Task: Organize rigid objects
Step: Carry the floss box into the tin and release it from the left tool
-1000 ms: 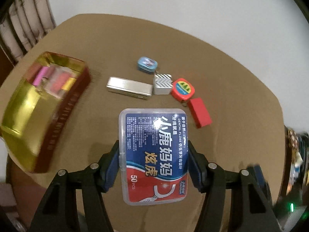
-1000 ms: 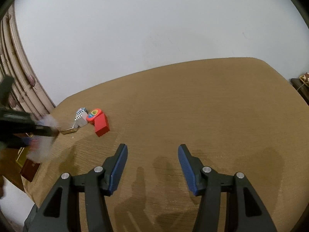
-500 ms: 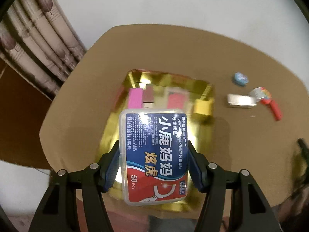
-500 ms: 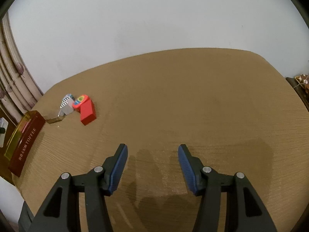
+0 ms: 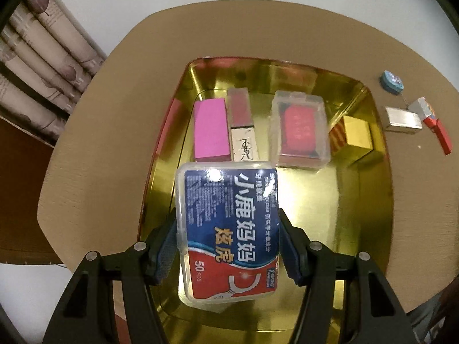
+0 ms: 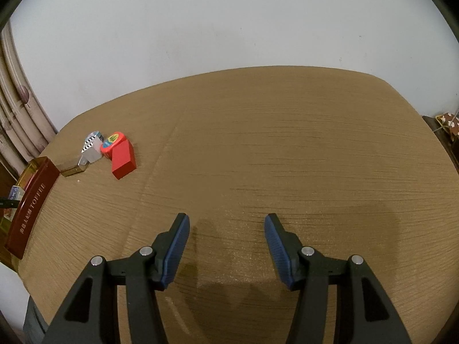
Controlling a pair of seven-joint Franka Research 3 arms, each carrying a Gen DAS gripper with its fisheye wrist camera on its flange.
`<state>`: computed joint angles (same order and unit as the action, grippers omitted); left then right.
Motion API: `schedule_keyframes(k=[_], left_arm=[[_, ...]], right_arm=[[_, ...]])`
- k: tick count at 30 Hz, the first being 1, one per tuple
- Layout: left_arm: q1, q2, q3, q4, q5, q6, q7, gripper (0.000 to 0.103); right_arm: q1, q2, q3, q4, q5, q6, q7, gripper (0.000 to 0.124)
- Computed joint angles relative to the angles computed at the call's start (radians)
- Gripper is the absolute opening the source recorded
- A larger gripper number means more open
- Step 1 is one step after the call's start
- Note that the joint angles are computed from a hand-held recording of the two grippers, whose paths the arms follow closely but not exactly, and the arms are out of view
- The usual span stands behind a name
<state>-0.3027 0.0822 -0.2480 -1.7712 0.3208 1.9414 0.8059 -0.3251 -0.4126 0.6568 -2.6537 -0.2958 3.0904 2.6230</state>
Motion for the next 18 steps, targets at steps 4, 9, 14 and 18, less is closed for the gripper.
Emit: schedule_keyframes(k=[4, 9, 14, 18], left_arm=[[0.007, -0.007, 0.005, -0.012, -0.001, 0.008, 0.0, 0.06], [-0.014, 0.005, -0.007, 0.022, 0.066, -0.037, 0.012, 0.06], [-0.048, 0.025, -0.016, 0.067, 0.145, -0.105, -0.005, 0.066], [-0.045, -0.004, -0.011, 0.047, 0.142, -0.074, -0.023, 0.066]], right_arm=[[0.001, 0.009, -0.003, 0.009, -0.014, -0.009, -0.005, 0.062], [0.001, 0.016, -0.006, 0.018, -0.032, -0.017, 0.002, 0.063], [0.007, 0.026, -0.008, 0.034, -0.068, -0.043, 0.014, 0.067], [0.013, 0.039, -0.016, 0.05, -0.121, -0.064, 0.046, 0.068]])
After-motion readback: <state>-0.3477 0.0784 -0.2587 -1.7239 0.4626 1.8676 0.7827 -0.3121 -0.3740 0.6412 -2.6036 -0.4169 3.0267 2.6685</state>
